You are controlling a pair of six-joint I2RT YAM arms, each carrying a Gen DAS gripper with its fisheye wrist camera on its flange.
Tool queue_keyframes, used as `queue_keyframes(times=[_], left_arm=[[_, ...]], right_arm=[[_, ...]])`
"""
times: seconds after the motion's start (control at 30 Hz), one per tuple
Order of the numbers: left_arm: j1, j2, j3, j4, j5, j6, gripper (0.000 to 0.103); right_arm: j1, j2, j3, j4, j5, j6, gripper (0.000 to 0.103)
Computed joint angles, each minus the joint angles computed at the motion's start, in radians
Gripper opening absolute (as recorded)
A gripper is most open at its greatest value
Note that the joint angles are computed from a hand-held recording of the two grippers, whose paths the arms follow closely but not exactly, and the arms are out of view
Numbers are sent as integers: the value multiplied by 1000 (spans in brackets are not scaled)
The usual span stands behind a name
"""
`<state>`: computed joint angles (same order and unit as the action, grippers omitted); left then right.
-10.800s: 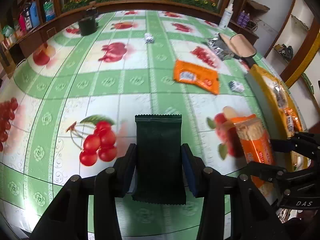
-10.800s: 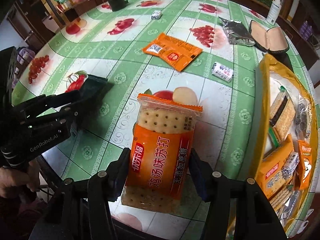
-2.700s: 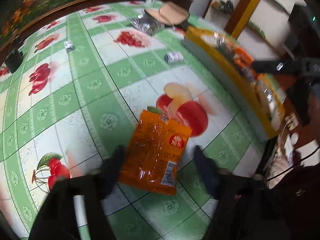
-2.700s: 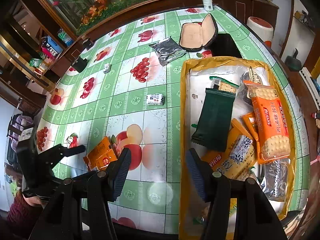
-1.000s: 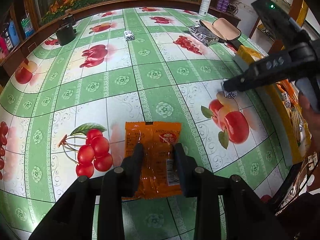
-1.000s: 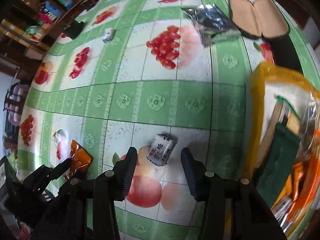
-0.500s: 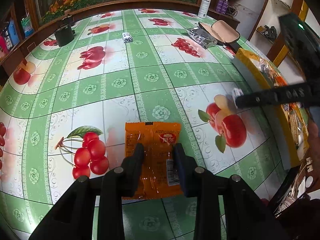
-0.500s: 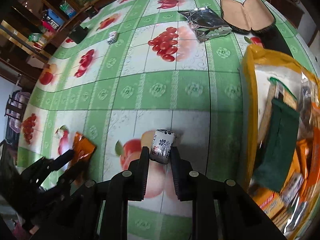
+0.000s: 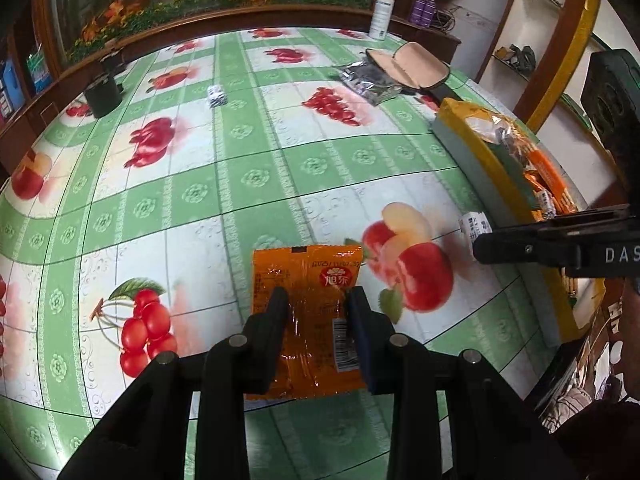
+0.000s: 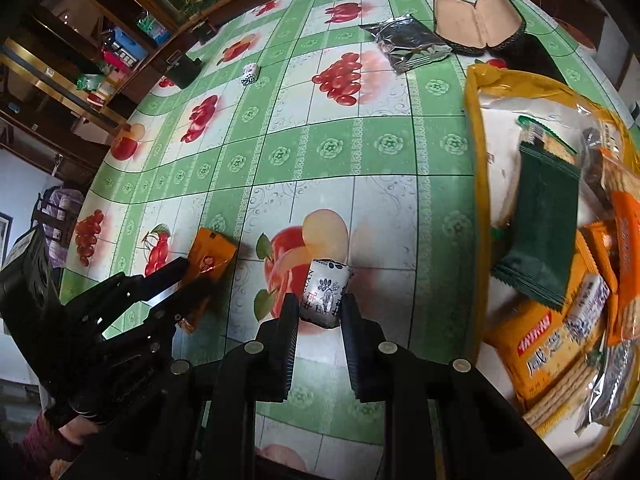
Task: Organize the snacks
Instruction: 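Carry the orange bag and canister into the yellow box and open both grippers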
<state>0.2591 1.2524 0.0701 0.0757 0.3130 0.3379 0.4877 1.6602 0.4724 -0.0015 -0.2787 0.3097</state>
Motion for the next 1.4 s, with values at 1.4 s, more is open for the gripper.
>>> queue_keyframes(times=[1.4], left_arm=[[-815, -184, 207, -190, -407, -471, 30]], right_arm=[[-720, -358, -110, -356, -264, -486, 23]])
